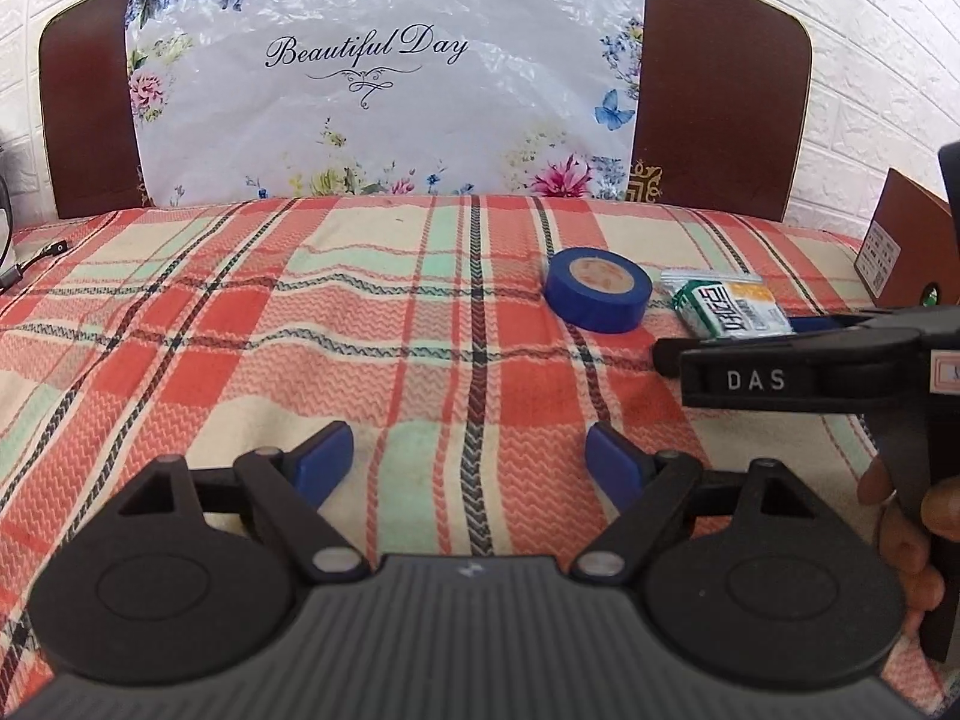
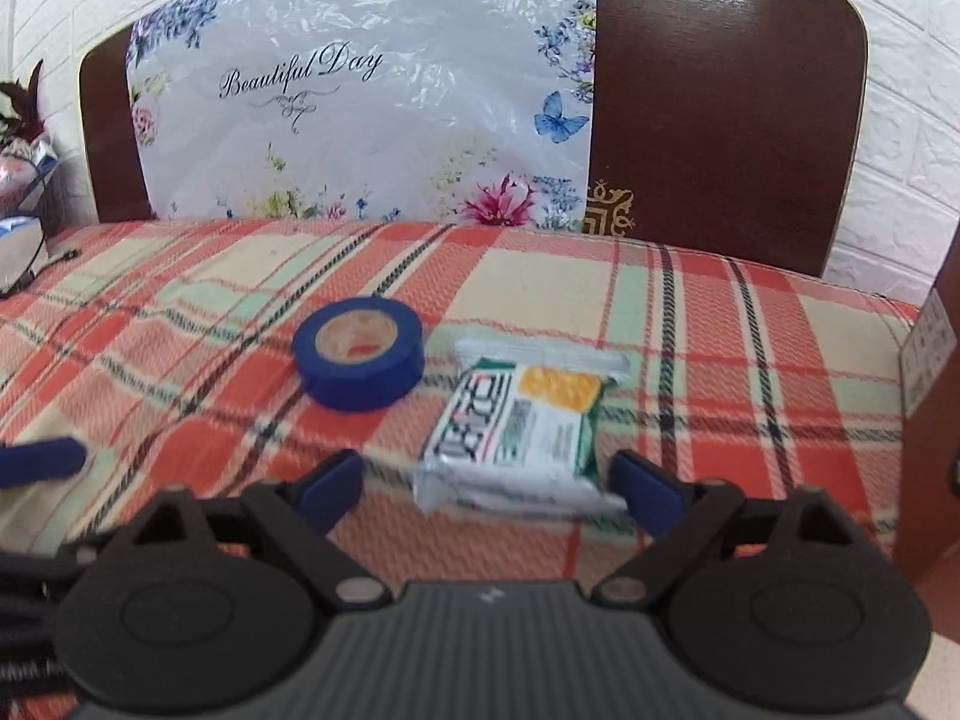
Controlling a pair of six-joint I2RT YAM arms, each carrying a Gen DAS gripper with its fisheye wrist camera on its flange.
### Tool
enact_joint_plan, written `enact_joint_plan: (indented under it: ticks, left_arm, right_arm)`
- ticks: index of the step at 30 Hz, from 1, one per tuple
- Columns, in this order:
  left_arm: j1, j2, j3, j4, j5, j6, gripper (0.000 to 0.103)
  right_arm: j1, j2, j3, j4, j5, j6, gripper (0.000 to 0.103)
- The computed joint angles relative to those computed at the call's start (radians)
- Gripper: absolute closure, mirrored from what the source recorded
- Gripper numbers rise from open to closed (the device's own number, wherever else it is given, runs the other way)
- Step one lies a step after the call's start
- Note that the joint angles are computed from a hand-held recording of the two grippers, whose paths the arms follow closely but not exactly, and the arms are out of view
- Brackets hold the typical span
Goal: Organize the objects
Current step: 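Move the left gripper to the white snack packet and grasp it, then carry the snack packet into the box and open the left gripper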
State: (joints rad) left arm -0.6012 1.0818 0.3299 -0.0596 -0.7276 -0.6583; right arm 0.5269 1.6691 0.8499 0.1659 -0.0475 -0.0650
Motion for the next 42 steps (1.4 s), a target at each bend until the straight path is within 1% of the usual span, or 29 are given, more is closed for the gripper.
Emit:
enact_joint_plan:
  ticks: [1,2,3,7,11,14,16,17,18,19,20,21,23,24,25,27,29,30,31,32,33,34,35,38,40,42]
  left_arm:
    - [0.000,-0.001,0.000,0.000,0.000,0.000,0.017]
    - [0.000,-0.002,-0.001,-0.001,0.000,-0.001,0.017]
    - [0.000,-0.003,0.000,-0.002,0.001,-0.001,0.017]
    - [0.001,-0.002,0.001,-0.005,0.000,0.001,0.017]
    - [0.000,0.004,0.008,-0.011,0.000,0.003,0.016]
    - [-0.002,0.009,0.019,-0.029,-0.001,0.001,0.016]
    - [-0.012,0.021,0.048,-0.080,-0.006,-0.017,0.016]
    - [-0.029,0.031,0.076,-0.136,-0.013,-0.054,0.016]
    - [-0.052,0.034,0.108,-0.204,-0.007,-0.114,0.016]
    - [-0.084,0.026,0.136,-0.257,0.015,-0.163,0.016]
    - [-0.123,0.009,0.155,-0.280,0.051,-0.189,0.016]
    - [-0.161,-0.011,0.168,-0.281,0.107,-0.205,0.016]
    - [-0.205,-0.017,0.193,-0.226,0.273,-0.222,0.017]
    - [-0.217,0.012,0.213,-0.193,0.355,-0.232,0.017]
    - [-0.233,0.059,0.243,-0.173,0.410,-0.244,0.017]
    - [-0.265,0.151,0.302,-0.149,0.446,-0.259,0.017]
    - [-0.272,0.223,0.348,-0.122,0.488,-0.270,0.017]
    - [-0.269,0.249,0.368,-0.111,0.514,-0.272,0.020]
    - [-0.264,0.276,0.391,-0.104,0.540,-0.266,0.028]
    - [-0.264,0.303,0.415,-0.096,0.566,-0.260,0.031]
    - [-0.253,0.324,0.431,-0.076,0.612,-0.256,0.044]
    - [-0.240,0.342,0.448,-0.060,0.671,-0.261,0.051]
    - [-0.235,0.366,0.485,-0.082,0.690,-0.262,0.052]
    - [-0.251,0.393,0.583,-0.121,0.662,-0.210,0.052]
    - [-0.245,0.429,0.676,-0.150,0.651,-0.152,0.053]
    - [-0.237,0.473,0.775,-0.172,0.632,-0.083,0.052]
  right_arm:
    - [0.006,-0.010,-0.016,0.014,0.002,-0.010,0.036]
    - [0.011,-0.021,-0.028,0.020,0.002,-0.021,0.049]
    - [0.015,-0.036,-0.043,0.020,0.008,-0.026,0.052]
    - [-0.011,-0.143,-0.141,0.003,-0.015,-0.038,0.052]
    - [-0.088,-0.363,-0.301,-0.073,-0.083,-0.081,0.052]
    - [-0.179,-0.590,-0.415,-0.205,-0.139,-0.141,0.052]
    - [-0.268,-0.769,-0.478,-0.336,-0.190,-0.177,0.052]
    - [-0.328,-0.859,-0.502,-0.408,-0.225,-0.204,0.052]
    - [-0.385,-0.939,-0.519,-0.475,-0.257,-0.229,0.052]
    - [-0.442,-1.006,-0.528,-0.539,-0.291,-0.250,0.052]
    - [-0.494,-1.056,-0.534,-0.589,-0.322,-0.271,0.052]
    - [-0.534,-1.077,-0.535,-0.618,-0.349,-0.286,0.052]
    - [-0.574,-1.069,-0.531,-0.625,-0.385,-0.294,0.052]
    - [-0.571,-1.065,-0.531,-0.618,-0.384,-0.291,0.052]
    - [-0.565,-1.067,-0.535,-0.612,-0.380,-0.287,0.052]
    - [-0.591,-1.049,-0.531,-0.604,-0.413,-0.293,0.052]
    - [-0.669,-1.024,-0.523,-0.620,-0.498,-0.315,0.052]
    - [-0.709,-1.013,-0.519,-0.629,-0.545,-0.322,0.053]
    - [-0.747,-1.014,-0.518,-0.640,-0.591,-0.331,0.053]
    - [-0.785,-1.022,-0.521,-0.649,-0.639,-0.346,0.054]
    - [-0.811,-1.031,-0.522,-0.655,-0.671,-0.358,0.054]
    - [-0.831,-1.036,-0.523,-0.657,-0.694,-0.366,0.054]
    - [-0.839,-1.052,-0.528,-0.650,-0.701,-0.360,0.055]
    - [-0.874,-1.103,-0.533,-0.585,-0.723,-0.349,0.056]
    - [-0.898,-1.086,-0.524,-0.490,-0.741,-0.309,0.056]
    - [-0.888,-1.035,-0.509,-0.354,-0.721,-0.250,0.056]
